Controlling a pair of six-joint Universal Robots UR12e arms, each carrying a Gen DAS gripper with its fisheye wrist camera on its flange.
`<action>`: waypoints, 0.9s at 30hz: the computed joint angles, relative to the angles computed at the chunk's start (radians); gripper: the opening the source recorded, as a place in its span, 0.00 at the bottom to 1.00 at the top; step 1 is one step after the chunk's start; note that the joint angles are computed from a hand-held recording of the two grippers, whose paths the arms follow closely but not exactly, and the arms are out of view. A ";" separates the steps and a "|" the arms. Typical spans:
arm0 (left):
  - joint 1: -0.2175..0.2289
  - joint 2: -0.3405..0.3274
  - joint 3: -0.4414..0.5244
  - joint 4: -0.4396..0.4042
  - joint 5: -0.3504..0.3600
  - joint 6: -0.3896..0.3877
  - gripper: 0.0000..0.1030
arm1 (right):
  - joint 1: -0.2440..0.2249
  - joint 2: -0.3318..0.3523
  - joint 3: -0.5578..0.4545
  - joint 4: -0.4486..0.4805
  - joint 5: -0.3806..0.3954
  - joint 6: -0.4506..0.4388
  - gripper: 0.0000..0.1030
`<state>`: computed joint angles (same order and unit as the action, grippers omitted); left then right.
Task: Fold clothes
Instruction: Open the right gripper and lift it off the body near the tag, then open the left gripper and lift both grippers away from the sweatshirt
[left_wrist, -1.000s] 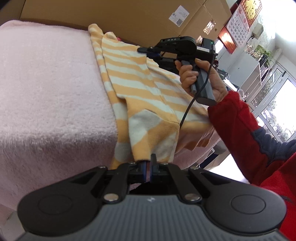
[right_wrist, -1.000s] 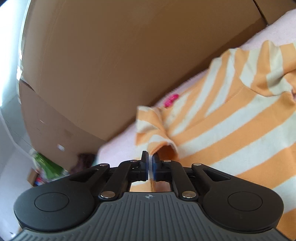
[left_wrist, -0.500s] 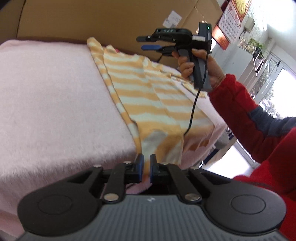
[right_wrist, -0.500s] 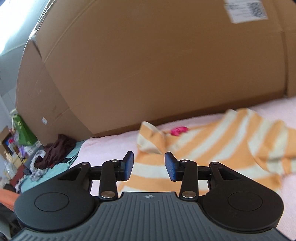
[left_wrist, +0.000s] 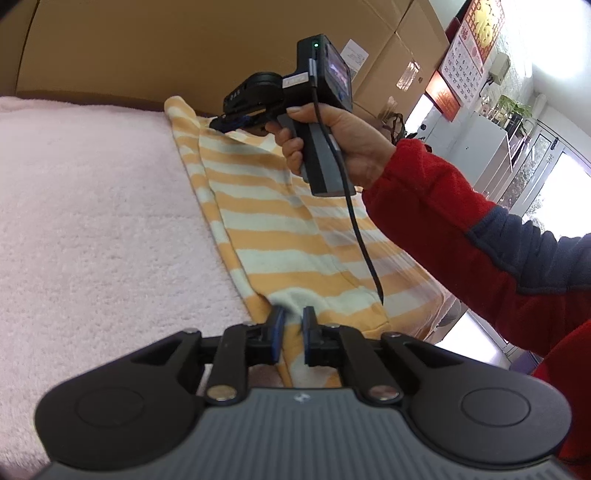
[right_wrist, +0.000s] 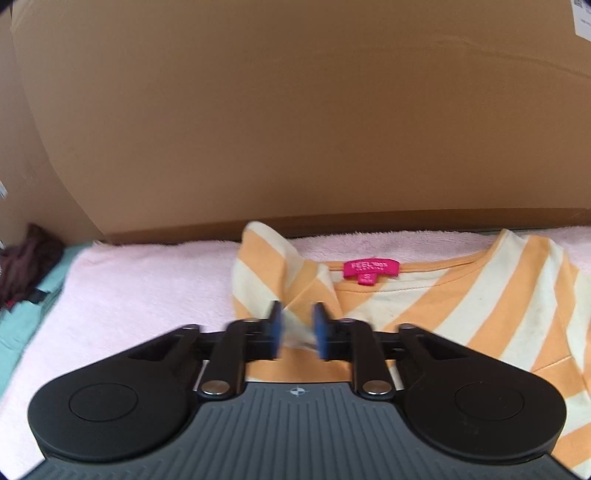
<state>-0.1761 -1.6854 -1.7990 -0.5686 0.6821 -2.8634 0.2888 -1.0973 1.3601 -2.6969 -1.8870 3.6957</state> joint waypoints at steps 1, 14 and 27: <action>0.002 0.002 -0.001 -0.006 -0.006 0.015 0.00 | 0.003 0.000 0.000 0.002 -0.022 0.006 0.01; 0.016 0.015 -0.018 -0.053 -0.079 0.061 0.00 | 0.019 0.031 -0.055 0.040 -0.092 0.039 0.38; 0.047 0.027 -0.029 -0.105 -0.178 0.138 0.00 | 0.030 0.019 -0.040 -0.029 -0.123 0.018 0.03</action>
